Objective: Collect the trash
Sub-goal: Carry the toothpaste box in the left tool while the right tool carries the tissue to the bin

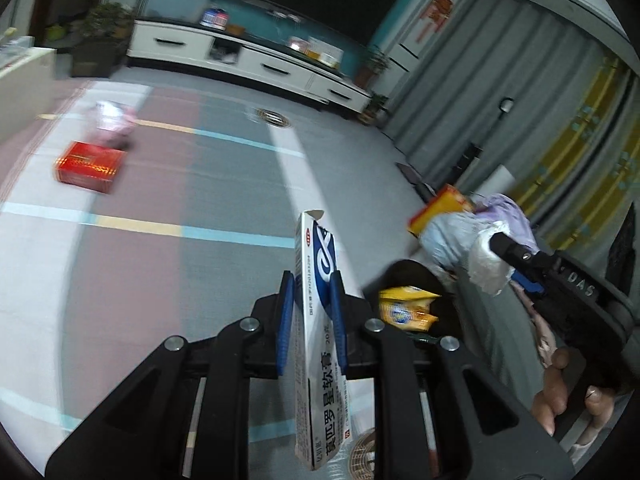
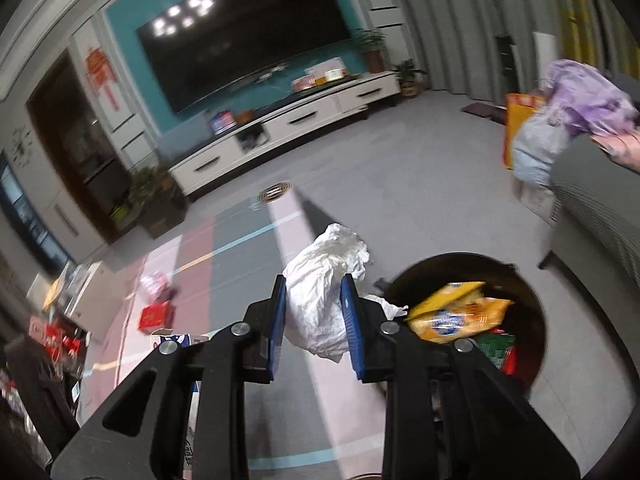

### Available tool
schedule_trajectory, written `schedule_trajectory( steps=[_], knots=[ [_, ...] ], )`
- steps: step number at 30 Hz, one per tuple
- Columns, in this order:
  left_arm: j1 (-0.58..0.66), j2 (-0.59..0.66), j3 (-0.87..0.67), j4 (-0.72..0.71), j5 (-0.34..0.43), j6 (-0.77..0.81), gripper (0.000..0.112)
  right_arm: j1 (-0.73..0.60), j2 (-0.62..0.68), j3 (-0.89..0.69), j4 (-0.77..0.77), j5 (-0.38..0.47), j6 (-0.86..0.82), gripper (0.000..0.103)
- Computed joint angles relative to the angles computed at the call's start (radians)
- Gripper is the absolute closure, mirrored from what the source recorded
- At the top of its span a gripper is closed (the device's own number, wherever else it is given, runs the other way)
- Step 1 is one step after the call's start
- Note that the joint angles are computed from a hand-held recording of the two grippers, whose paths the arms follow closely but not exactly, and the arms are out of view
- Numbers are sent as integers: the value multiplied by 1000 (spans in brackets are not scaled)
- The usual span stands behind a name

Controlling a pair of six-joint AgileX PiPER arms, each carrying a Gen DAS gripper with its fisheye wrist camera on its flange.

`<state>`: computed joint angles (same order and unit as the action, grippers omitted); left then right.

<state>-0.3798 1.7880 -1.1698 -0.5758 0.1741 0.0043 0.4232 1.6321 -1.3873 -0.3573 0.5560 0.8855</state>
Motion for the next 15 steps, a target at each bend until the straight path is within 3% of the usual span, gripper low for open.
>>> schedule_trajectory(
  steps=[8, 11, 15],
  knots=[
    [-78, 205, -279, -186, 111, 133, 93, -176, -36, 112, 172, -29, -117, 74],
    [-116, 297, -414, -153, 153, 94, 93, -240, -25, 137, 240, -24, -172, 74],
    [-173, 456, -674, 92, 272, -151, 93, -339, 17, 167, 432, -34, -320, 74]
  ],
)
